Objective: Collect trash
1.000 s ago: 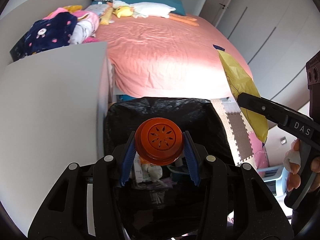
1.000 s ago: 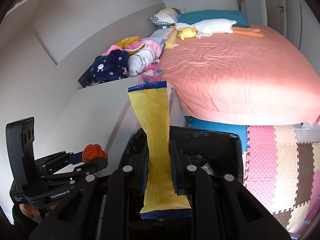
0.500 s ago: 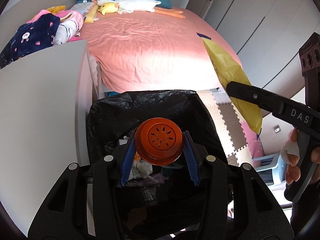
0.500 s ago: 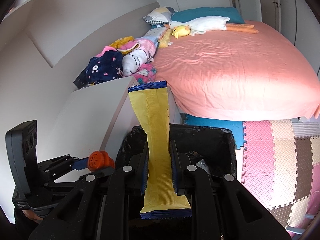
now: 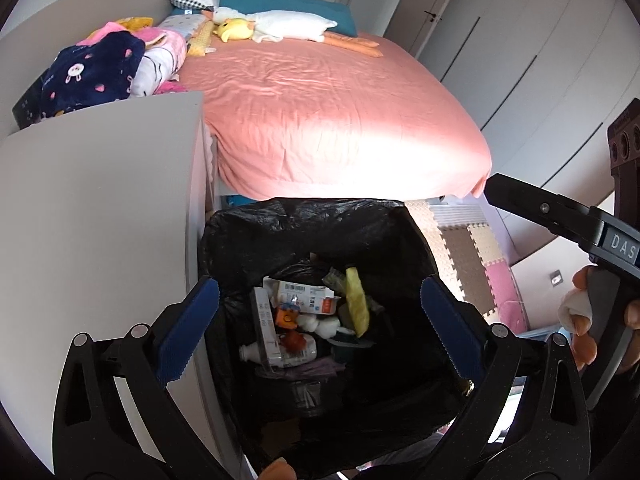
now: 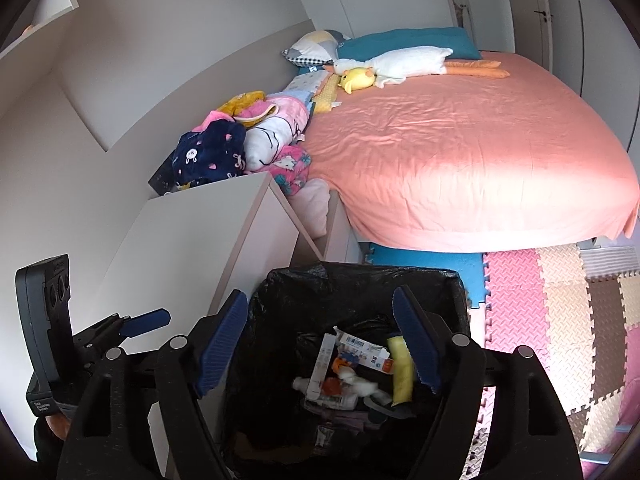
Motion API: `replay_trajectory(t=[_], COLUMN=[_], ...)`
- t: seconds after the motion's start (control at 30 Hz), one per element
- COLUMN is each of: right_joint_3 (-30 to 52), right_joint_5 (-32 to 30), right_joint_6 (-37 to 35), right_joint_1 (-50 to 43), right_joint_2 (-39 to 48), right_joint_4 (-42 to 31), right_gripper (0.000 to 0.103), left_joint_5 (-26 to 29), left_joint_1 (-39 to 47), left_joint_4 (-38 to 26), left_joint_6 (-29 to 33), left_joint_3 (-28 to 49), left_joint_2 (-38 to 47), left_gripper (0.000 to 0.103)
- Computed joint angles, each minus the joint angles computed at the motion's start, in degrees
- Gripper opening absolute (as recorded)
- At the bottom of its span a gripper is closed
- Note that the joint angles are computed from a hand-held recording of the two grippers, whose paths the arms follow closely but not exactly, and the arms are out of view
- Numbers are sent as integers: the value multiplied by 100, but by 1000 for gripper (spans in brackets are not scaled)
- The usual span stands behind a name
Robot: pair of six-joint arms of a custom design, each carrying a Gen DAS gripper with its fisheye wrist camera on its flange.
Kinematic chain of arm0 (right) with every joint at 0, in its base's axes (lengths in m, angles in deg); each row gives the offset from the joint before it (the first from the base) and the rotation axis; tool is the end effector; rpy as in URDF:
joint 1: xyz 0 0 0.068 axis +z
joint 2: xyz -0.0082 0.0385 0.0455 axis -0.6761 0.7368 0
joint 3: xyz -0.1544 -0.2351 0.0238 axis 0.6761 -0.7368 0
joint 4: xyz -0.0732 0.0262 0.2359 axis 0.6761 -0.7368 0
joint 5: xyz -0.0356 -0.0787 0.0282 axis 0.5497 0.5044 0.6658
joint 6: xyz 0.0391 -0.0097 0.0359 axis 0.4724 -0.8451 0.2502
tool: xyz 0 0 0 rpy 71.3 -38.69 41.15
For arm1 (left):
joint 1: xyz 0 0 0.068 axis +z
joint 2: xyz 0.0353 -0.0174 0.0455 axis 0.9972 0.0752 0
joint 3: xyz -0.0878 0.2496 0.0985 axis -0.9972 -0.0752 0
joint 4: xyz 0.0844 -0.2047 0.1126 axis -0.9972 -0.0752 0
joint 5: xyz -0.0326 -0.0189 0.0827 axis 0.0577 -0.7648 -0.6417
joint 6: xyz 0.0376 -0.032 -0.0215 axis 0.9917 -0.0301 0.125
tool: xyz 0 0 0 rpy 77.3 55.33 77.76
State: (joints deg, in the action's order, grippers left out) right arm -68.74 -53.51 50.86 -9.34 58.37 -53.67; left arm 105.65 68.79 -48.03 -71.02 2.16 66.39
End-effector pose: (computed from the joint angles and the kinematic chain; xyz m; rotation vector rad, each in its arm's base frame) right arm 0.1547 0.0888 0.1631 0.4328 2.3613 0.3095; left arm 0.2352 -0.0872 0.1526 0.8056 2.4881 -0.6030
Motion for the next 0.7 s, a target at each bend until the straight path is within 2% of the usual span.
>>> replay_trajectory(t=[0.7], right_joint_3=[1], right_joint_5=[-58], right_joint_6=[-34], right_joint_1=[-49], right_joint_2=[25], right_joint_4=[35], right_gripper=[76], left_joint_5=[190], left_joint_1=[138], left_joint_4=[145], left_joint_6=[96], left_joint_3=[-170], left_joint_2=[-214], left_gripper=[98])
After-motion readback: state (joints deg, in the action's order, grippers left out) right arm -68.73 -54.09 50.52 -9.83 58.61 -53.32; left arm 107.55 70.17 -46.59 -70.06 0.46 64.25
